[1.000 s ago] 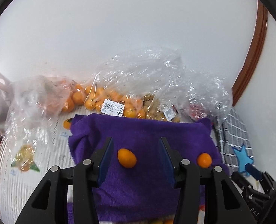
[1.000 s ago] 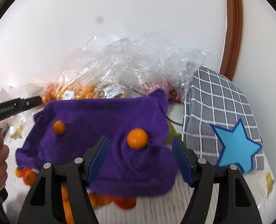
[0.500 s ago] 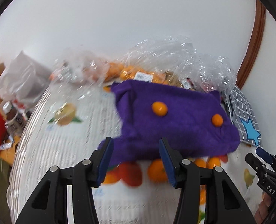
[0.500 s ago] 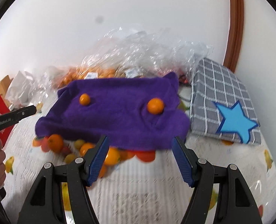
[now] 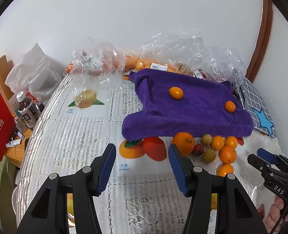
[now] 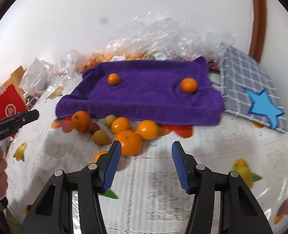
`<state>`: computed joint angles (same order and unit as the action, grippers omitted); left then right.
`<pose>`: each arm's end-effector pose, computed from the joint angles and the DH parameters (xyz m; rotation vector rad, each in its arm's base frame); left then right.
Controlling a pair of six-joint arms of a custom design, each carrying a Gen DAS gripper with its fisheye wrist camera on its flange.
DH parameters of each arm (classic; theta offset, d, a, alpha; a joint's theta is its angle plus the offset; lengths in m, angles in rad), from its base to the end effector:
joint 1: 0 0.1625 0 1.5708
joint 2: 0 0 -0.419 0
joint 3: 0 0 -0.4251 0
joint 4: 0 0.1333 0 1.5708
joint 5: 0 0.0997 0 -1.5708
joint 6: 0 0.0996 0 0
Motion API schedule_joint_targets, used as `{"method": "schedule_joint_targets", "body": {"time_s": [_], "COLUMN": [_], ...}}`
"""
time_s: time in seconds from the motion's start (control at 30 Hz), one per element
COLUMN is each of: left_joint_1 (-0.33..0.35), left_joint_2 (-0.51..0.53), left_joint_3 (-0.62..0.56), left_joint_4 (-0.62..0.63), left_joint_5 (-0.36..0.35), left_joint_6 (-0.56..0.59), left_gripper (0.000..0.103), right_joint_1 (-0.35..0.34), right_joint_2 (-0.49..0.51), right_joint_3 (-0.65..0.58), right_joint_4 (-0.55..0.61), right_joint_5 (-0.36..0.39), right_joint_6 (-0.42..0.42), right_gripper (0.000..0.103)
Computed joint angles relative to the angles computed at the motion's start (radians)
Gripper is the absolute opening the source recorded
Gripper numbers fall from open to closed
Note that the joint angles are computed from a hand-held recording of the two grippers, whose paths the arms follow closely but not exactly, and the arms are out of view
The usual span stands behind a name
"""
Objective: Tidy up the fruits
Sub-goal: 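Withdraw both tools from the towel toward the loose fruit, then grasp a large orange with the right tool, then grasp a stemmed orange with the left tool while the right tool holds its orange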
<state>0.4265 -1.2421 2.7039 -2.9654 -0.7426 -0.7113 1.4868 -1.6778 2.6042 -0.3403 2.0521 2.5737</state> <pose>-0.1662 -0.3025 0.0626 0.5665 2.4056 -0.8194 0.0677 -0.2355 0.1074 0.2483 -2.2265 0.9542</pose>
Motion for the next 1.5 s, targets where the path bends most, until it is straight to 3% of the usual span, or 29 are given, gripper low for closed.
{"method": "schedule_joint_targets", "body": {"time_s": [0.17,0.5,0.57,0.63,0.73,0.97,1.17,1.43,1.5], "left_joint_1": [0.041,0.110,0.126,0.135,0.141,0.142,0.145,0.184,0.193], "left_joint_2": [0.053,0.149,0.168,0.185,0.203,0.269,0.349,0.395,0.396], "left_joint_3": [-0.011,-0.035,-0.045,-0.055,-0.067,-0.077,-0.144,-0.189,-0.192], "left_joint_4": [-0.070,-0.220,-0.240,-0.252,-0.266,-0.441,-0.418,-0.393,-0.394], "left_joint_5": [-0.015,-0.037,-0.042,-0.046,-0.065,-0.187,-0.214,-0.244,-0.256], "left_joint_6": [0.046,0.148,0.158,0.163,0.178,0.272,0.263,0.235,0.243], "left_gripper": [0.054,0.054,0.054,0.054,0.054,0.054,0.054,0.053,0.042], "right_joint_1": [-0.012,-0.116,-0.126,-0.137,-0.131,-0.160,-0.283,-0.418,-0.425], "right_joint_2": [0.100,0.191,0.212,0.232,0.230,0.042,-0.115,-0.180,-0.167], "right_joint_3": [-0.038,-0.124,-0.145,-0.161,-0.160,-0.053,0.028,0.055,0.051], "right_joint_4": [-0.021,0.070,0.095,0.117,0.118,0.075,0.047,0.077,0.071], "right_joint_5": [-0.009,-0.121,-0.132,-0.149,-0.148,-0.146,-0.200,-0.308,-0.304], "right_joint_6": [0.011,0.078,0.090,0.106,0.112,0.024,-0.088,-0.142,-0.148], "right_gripper": [0.054,0.053,0.051,0.043,0.042,0.042,0.042,0.042,0.042]}}
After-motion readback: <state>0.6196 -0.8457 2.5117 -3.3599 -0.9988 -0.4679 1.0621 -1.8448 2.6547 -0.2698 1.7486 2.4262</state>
